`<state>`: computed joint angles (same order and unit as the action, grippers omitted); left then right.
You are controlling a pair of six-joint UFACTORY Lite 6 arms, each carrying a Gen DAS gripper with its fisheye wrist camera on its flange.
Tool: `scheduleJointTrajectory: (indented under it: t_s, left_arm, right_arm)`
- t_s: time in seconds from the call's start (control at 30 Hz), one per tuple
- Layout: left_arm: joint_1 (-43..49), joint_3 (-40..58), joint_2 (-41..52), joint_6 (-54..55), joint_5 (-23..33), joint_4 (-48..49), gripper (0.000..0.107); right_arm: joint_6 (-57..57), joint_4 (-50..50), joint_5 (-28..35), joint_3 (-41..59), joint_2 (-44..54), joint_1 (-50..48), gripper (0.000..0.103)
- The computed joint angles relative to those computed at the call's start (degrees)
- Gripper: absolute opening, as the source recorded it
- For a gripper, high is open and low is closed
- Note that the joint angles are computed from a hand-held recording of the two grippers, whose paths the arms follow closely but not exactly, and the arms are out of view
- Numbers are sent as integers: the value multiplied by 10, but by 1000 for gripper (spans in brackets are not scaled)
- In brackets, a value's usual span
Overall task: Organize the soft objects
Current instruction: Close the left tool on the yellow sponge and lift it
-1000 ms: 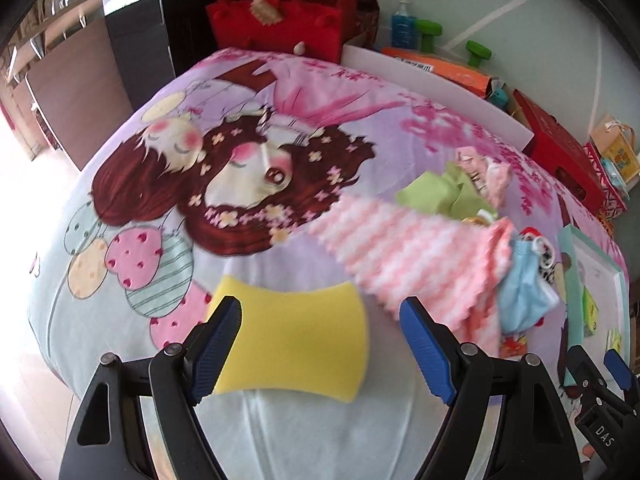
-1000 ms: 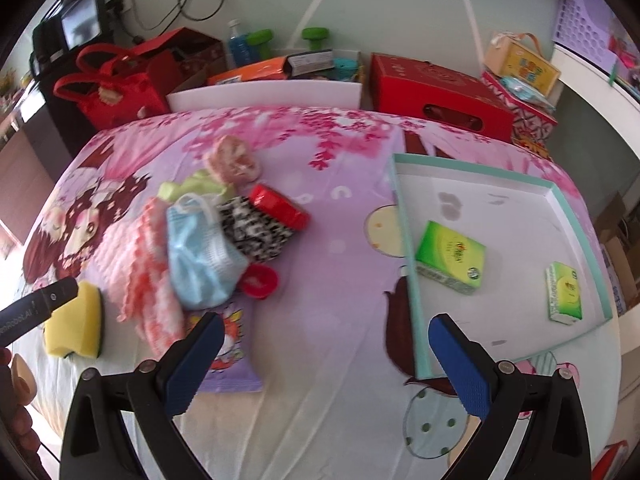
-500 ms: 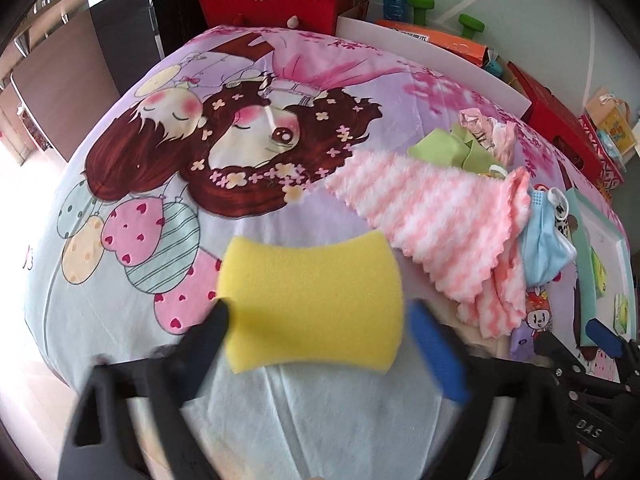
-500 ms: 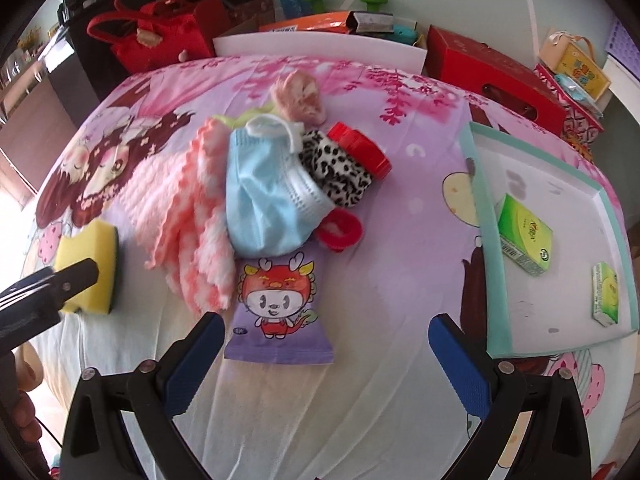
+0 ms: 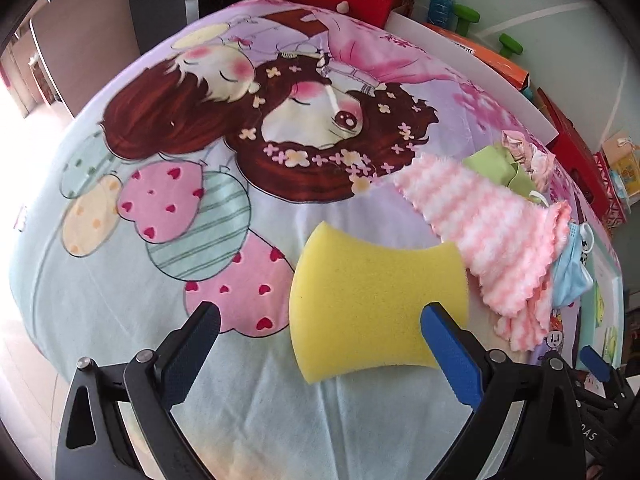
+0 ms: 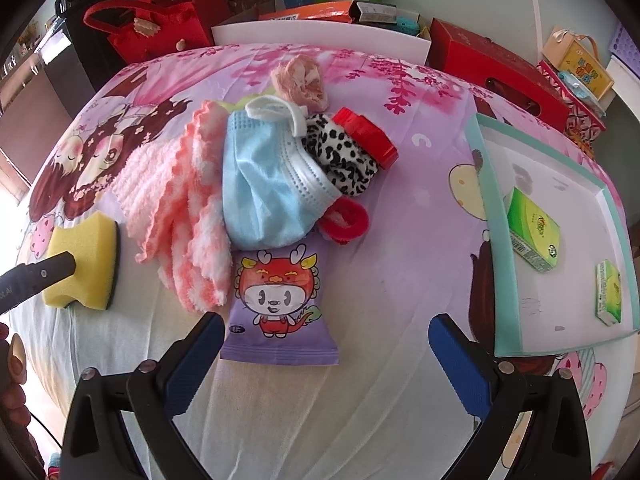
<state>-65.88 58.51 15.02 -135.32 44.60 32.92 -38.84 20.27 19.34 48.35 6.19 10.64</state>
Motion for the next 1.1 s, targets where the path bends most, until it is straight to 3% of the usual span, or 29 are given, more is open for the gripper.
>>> scheduleJointTrajectory:
  t_s: [0.27, 0.5, 0.57, 0.73, 0.83, 0.9, 1.1]
  left_arm:
    - [6, -37, -6, -74, -62, 60, 100]
    - [11, -35, -4, -98, -85, 113, 100]
    - [11, -32, -4, -98, -86, 119, 95]
    - [7, -33, -13, -118, -85, 151, 70]
    - [4, -30, -15, -115, -76, 152, 69]
    - [3, -28, -15, -114, -72, 151, 68]
    - [0, -26, -19, -115, -60, 157, 64]
  right_arm:
    - [22, -20, -15, 0, 17, 11, 103]
    - [-4, 6, -13, -1, 17, 14, 90]
    - [-24, 24, -9, 0, 17, 10, 86]
    - [-60, 57, 4, 4, 17, -1, 74]
    - [-73, 68, 9, 6, 18, -4, 71]
    - [-83, 77, 11, 5, 16, -6, 62]
    - [-109, 95, 16, 3, 12, -11, 61]
